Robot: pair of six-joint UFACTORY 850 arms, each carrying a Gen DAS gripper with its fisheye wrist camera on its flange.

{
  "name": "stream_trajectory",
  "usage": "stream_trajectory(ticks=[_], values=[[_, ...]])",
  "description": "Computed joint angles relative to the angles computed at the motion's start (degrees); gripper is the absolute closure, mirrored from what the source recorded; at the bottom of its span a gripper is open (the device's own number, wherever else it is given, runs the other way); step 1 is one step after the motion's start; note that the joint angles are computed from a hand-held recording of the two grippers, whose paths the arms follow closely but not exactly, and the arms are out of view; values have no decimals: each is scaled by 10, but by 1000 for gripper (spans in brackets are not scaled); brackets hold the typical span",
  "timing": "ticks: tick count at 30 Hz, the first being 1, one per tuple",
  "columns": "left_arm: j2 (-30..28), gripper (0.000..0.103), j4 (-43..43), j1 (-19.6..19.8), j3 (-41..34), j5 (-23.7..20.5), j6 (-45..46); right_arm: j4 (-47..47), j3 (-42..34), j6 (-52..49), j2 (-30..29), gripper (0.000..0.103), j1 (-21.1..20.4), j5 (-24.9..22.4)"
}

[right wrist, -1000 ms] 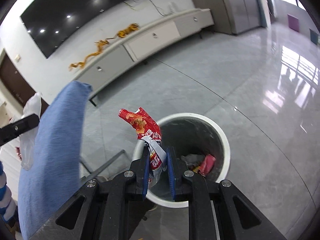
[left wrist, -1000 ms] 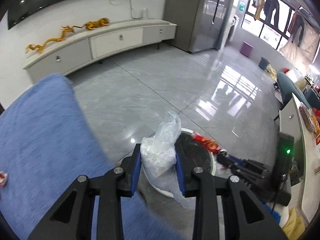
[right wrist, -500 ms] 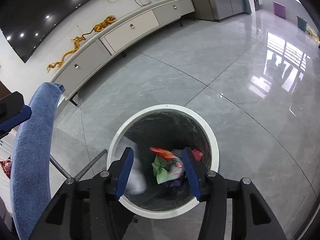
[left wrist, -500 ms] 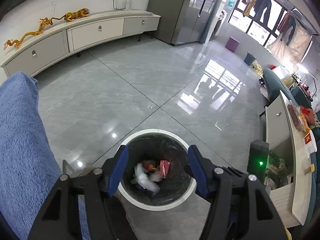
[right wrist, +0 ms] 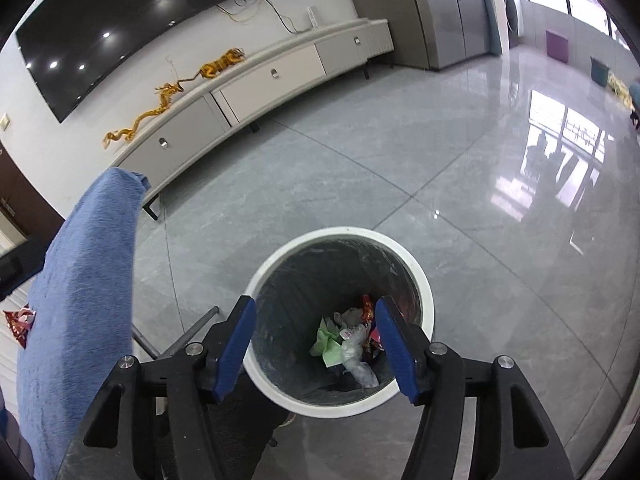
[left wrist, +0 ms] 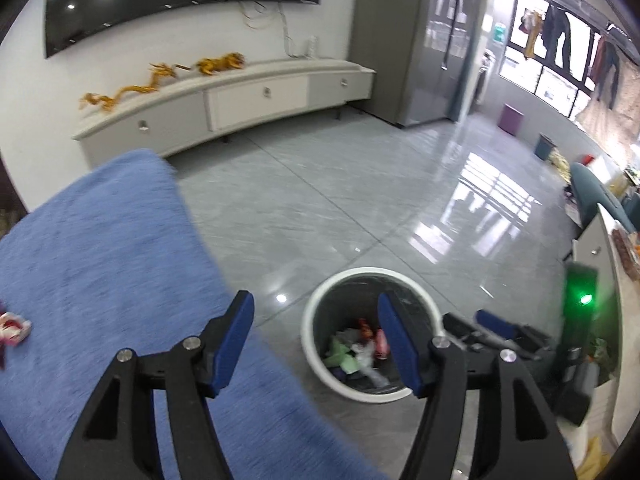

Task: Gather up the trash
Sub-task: 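Open both tools to drop the plastic bag and chip bag into the bin, then move both open tools back over the table toward the last two wrappers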

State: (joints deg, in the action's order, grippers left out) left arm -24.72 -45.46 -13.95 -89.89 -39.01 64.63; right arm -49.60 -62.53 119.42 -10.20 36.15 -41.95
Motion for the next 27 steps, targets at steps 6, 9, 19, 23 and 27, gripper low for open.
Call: stream_trajectory(ticks=[6,9,19,23,27], values=[[38,31,-23,41,40,24,14,-10,-59,-33,-14,38,31,-65],[41,30,-29,63,39,27,13,-17,-96,-55,-30,33,45,-98],[47,29,-68,110,44,45,21,-28,-195,-122,-81,26,80,-179],[63,29,-110,120,65,68,60,-37,-218,-134,-91,23,92,-211],[80,29,-165,127,85,88,111,-50,-237,-140,-99,20,103,-238]])
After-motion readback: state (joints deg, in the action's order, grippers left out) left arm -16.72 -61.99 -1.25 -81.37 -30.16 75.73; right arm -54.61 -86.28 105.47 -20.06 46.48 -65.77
